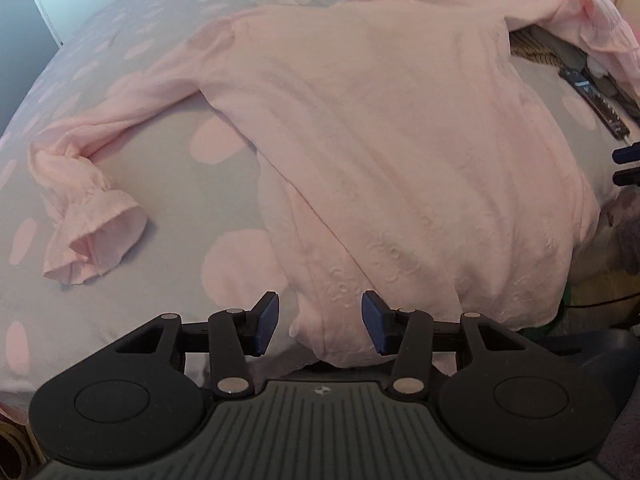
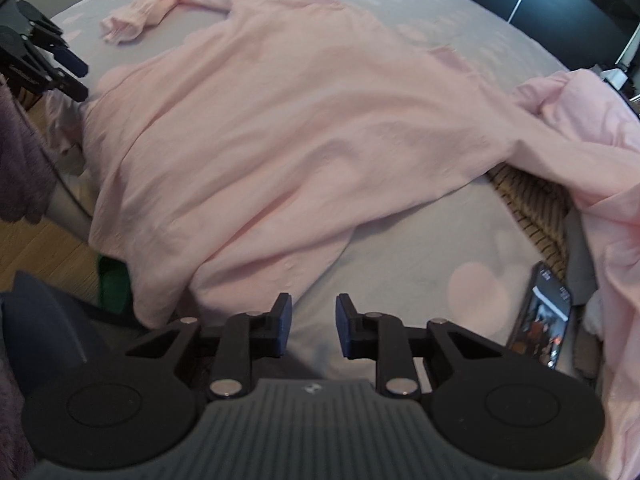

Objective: Fold clothes

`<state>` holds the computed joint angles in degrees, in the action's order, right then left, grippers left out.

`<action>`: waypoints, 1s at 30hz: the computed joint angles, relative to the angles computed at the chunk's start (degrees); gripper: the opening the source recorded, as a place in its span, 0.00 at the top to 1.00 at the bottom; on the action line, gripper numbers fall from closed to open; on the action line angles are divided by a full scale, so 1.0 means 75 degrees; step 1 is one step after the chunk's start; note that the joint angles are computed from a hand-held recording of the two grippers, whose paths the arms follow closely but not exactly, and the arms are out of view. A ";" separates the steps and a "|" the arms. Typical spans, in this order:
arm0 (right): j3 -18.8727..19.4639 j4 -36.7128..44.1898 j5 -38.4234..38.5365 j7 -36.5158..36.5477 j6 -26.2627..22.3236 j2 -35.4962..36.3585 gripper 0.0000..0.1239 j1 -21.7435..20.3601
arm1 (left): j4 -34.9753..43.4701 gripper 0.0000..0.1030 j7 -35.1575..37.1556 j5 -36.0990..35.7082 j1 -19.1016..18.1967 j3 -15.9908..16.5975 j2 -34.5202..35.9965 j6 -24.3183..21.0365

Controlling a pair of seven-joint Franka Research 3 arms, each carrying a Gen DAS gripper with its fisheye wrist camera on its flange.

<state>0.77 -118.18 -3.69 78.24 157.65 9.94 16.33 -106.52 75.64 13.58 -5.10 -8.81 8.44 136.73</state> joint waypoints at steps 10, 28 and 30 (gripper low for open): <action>0.0182 0.0339 0.0826 -0.0821 -0.0899 0.0529 0.85 -0.0074 | 0.0034 0.67 0.0247 -0.0130 -0.0042 -0.0059 0.0368 -0.0006; -0.0050 0.0746 0.0554 0.0091 -0.2068 -0.0021 1.00 -0.0072 | -0.0144 1.00 -0.0161 -0.1552 0.0408 0.0105 -0.0447 -0.0133; -0.0070 0.0896 0.0452 0.0303 -0.2458 -0.0104 1.00 -0.0148 | -0.0069 1.00 -0.0303 -0.1790 0.0533 0.0204 -0.0554 -0.0288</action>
